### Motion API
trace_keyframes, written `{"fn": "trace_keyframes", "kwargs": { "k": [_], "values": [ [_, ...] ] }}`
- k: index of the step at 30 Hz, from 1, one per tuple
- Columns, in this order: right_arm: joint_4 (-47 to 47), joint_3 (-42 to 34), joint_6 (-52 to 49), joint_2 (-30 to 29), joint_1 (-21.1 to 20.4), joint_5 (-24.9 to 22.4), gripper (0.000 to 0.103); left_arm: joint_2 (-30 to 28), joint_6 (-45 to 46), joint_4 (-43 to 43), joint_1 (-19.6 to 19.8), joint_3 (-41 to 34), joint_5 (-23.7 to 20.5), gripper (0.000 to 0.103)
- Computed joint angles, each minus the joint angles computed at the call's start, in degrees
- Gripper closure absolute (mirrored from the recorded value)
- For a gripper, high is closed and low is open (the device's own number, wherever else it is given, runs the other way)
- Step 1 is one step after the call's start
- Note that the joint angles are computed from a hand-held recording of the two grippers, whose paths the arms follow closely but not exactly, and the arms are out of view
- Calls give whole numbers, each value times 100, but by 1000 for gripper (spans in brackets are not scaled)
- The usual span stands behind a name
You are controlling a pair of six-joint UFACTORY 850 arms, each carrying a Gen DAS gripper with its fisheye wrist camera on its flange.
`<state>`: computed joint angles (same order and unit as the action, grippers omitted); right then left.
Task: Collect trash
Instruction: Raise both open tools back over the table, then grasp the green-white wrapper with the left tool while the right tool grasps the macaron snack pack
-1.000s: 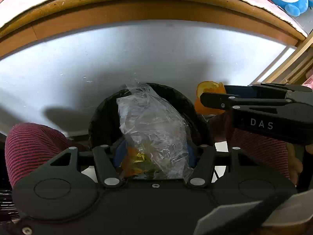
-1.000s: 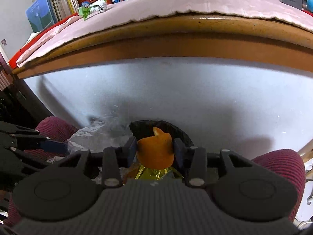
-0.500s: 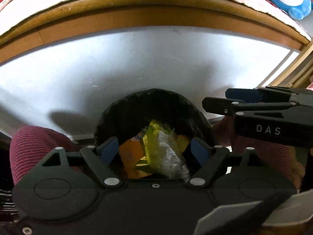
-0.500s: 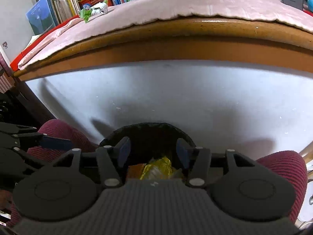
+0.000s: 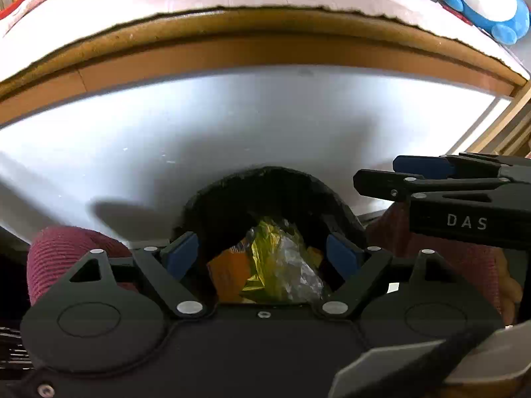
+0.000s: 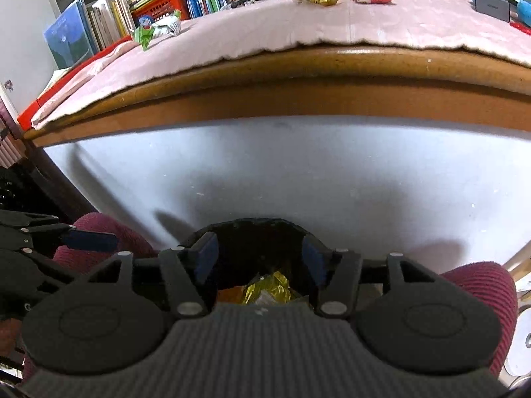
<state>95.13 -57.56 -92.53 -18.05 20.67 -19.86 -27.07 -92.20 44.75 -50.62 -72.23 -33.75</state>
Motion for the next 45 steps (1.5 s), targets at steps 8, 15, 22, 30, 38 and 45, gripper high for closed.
{"fn": "trace_keyframes", "kwargs": {
  "k": [8,15,22,30,38,45],
  "values": [
    [411,-8,-513,184,-32,-132,31,173,-421,486,-30,18,-139,19],
    [1145,-183,-1474,399,-150,-474,25,569,-1220,1664,-92,98,-556,15],
    [2826,-520,-3271,327,-196,-490,22,733,-2183,2805,99,93,-1316,13],
    [4332,-1194,-4482,-210,-243,-356,20,563,-2822,3557,642,-105,-2054,11],
    [6848,-2317,-6557,-1080,-222,473,20,183,-3862,4157,1372,-407,-2277,10],
    [6342,-3422,-6329,-1845,-244,1252,19,-391,-3275,4077,1904,-1034,-1854,9]
  ]
}}
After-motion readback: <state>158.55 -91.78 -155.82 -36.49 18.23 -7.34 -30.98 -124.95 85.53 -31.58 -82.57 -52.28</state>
